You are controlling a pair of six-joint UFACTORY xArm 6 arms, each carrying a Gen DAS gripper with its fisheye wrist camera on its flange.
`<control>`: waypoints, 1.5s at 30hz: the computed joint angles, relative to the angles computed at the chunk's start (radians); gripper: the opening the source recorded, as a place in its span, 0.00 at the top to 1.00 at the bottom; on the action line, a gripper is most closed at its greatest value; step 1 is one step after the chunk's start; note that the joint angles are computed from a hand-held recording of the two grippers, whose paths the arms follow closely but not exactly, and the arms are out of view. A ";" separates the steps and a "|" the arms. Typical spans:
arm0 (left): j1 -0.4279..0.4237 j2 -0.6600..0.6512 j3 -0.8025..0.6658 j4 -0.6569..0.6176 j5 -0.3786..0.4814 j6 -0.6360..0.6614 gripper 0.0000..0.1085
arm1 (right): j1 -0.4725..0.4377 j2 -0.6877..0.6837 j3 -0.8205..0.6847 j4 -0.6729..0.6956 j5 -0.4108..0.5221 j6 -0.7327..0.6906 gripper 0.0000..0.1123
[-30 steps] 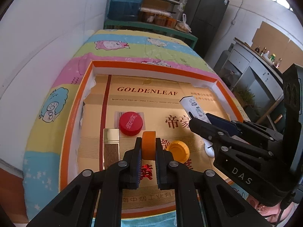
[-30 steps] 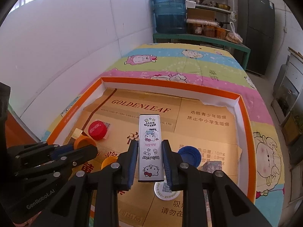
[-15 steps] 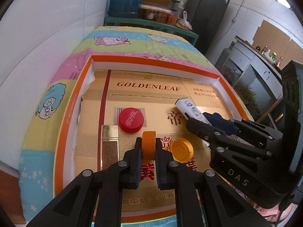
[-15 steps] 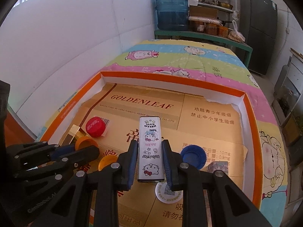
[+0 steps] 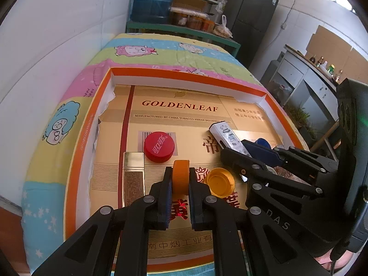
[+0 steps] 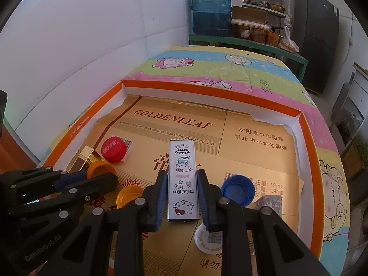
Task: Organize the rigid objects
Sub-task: 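Lower and open the left tool to drop the orange cap while the right tool releases the card, then move both open tools back from the box lid toward the quilt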
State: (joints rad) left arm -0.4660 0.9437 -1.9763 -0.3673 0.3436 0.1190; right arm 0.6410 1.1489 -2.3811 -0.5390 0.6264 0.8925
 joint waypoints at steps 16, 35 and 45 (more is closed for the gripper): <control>-0.005 -0.004 0.007 -0.055 -0.016 0.045 0.71 | -0.003 -0.020 0.036 -0.017 -0.030 0.031 0.76; -0.012 -0.055 0.078 -0.012 -0.073 0.017 0.68 | -0.003 -0.136 0.203 -0.139 -0.094 0.165 0.76; -0.020 -0.125 0.176 -0.053 -0.124 0.049 0.68 | 0.003 -0.223 0.313 -0.224 -0.112 0.262 0.76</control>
